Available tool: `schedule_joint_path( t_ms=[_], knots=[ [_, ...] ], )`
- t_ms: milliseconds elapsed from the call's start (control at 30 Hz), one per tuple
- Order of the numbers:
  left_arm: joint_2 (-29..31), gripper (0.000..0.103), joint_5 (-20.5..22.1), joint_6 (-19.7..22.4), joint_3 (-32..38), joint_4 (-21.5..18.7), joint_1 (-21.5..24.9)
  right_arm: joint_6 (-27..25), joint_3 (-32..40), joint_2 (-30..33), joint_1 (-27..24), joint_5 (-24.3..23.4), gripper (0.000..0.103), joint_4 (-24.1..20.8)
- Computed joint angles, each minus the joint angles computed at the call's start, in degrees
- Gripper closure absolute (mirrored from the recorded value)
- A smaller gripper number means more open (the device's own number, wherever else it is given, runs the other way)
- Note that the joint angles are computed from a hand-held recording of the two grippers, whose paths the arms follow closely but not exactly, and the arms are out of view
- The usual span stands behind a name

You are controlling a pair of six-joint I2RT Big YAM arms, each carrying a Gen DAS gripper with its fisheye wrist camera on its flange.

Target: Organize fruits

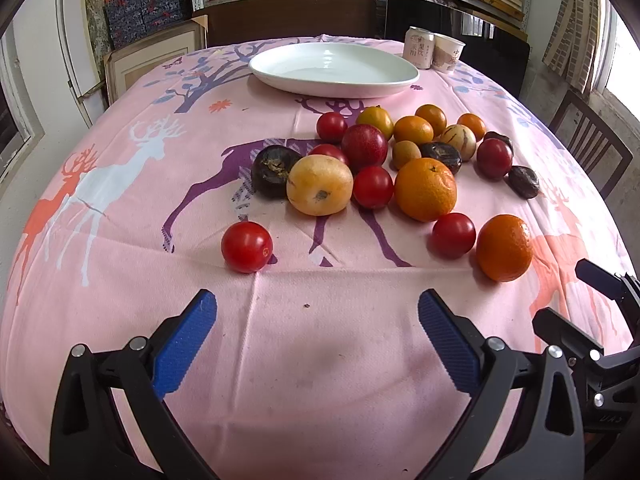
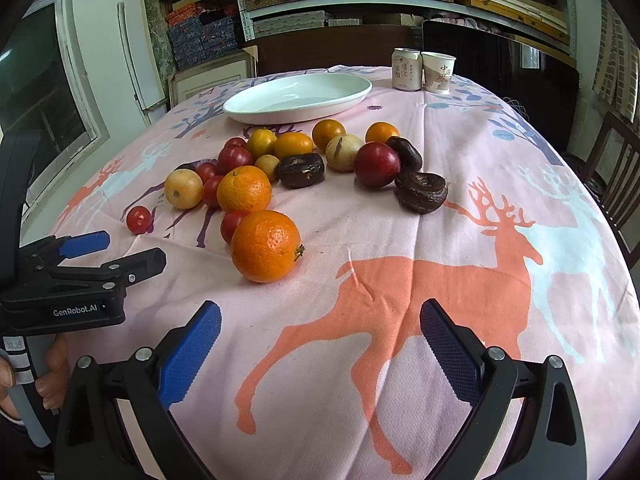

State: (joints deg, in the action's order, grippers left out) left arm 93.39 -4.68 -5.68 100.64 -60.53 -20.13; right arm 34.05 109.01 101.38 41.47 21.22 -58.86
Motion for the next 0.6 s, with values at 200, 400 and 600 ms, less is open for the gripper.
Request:
schedule_joint_path(
  t_ms=[200,400,600],
  knots=[
    [-0.2,0.004,0.1,0.0,-0.4,0.1,0.0,-0.2,0.3,0.2,0.0,-0.1,0.003,-0.1],
    [-0.1,0.004,0.5,0.8,0.1,-0.5,0.0,-1.1,1.8,0.8,-0.2,-1.1,0.003,-1.1],
    [-0.8,0.004,0.2,2.1,0.2,0.5,1.7,-7.3,6.4,3.0,-1.4,-9.1,0.003,-1.5]
  ],
)
